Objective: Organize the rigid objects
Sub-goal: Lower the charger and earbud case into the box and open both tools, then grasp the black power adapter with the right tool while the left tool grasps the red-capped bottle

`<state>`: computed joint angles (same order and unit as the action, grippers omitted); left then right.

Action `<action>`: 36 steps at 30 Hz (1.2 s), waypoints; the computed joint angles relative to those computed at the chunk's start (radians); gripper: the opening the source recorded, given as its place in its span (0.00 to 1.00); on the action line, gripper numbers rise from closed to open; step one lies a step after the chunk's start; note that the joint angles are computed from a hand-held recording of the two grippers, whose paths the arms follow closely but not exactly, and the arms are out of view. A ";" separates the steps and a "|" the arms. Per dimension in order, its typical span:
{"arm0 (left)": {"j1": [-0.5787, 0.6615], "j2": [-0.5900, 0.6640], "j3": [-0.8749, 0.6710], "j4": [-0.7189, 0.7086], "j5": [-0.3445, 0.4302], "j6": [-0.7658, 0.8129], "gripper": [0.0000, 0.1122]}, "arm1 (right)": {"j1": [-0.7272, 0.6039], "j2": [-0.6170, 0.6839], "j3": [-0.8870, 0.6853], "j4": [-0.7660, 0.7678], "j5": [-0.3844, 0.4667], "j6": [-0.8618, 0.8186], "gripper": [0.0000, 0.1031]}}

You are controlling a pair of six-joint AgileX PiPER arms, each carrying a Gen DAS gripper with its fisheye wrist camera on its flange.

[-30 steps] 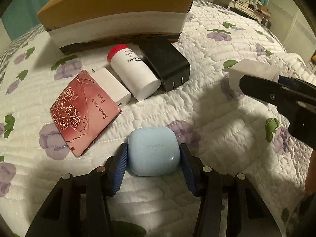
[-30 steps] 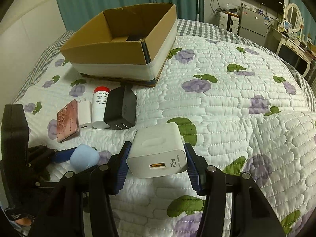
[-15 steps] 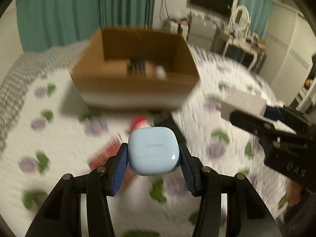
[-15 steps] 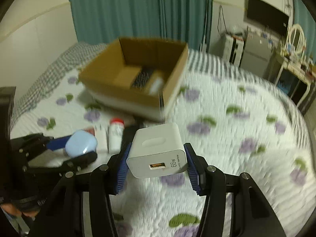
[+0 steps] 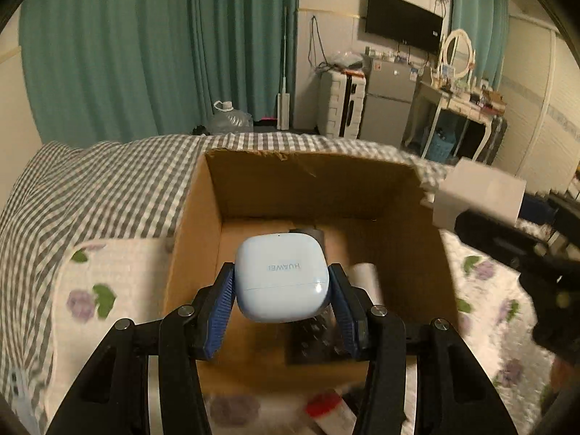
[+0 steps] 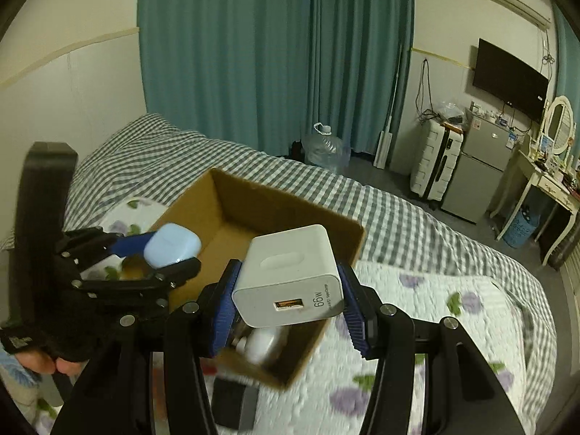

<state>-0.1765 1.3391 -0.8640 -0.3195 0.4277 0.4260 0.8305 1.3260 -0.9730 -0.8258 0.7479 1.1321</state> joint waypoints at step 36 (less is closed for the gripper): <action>0.307 -0.388 0.200 -0.254 0.259 0.319 0.56 | 0.114 -0.064 0.004 -0.090 0.149 0.161 0.74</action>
